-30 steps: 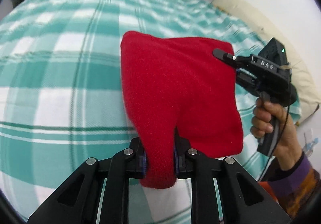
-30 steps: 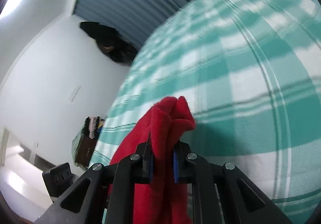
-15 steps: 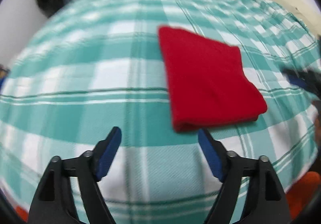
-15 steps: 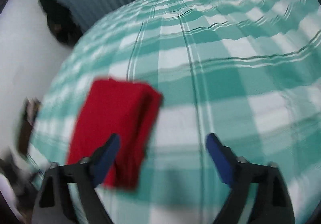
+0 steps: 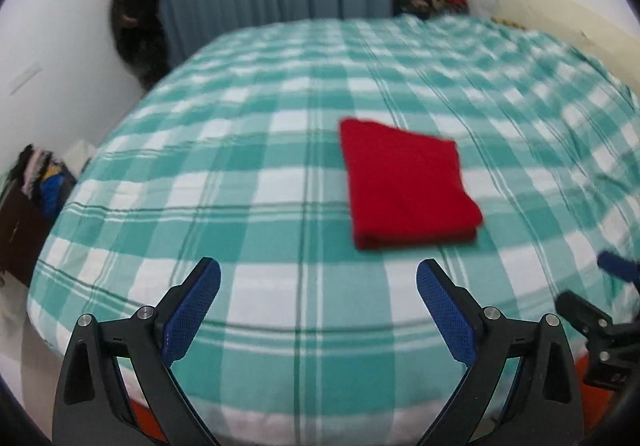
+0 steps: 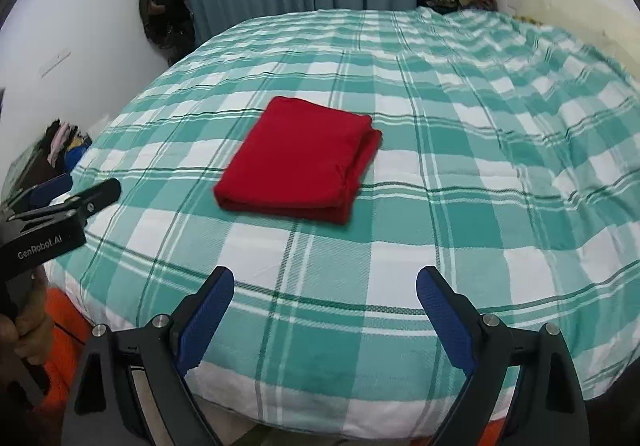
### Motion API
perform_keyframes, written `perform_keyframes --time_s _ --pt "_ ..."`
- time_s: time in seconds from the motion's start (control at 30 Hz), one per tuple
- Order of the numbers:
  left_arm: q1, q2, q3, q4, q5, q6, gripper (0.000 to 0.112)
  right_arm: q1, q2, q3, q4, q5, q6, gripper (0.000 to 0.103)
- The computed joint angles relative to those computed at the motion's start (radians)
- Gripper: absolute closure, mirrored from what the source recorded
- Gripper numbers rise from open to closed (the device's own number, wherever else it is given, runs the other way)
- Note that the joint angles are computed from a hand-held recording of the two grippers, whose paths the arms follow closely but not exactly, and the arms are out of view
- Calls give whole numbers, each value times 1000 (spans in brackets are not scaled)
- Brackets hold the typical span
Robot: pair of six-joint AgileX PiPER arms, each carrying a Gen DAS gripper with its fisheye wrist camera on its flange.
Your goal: Fold small clothes
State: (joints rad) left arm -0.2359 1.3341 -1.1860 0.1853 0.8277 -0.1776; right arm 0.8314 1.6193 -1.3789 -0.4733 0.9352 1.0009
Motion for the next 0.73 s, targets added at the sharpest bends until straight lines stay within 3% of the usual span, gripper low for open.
perform_keyframes --time_s 0.33,0.73 --pt "-44 -83 33 53 61 -43 13 128 20 -98 -116 193 52 11" --pt "-15 -115 49 -68 63 40 13 144 8 -86 -118 190 83 11"
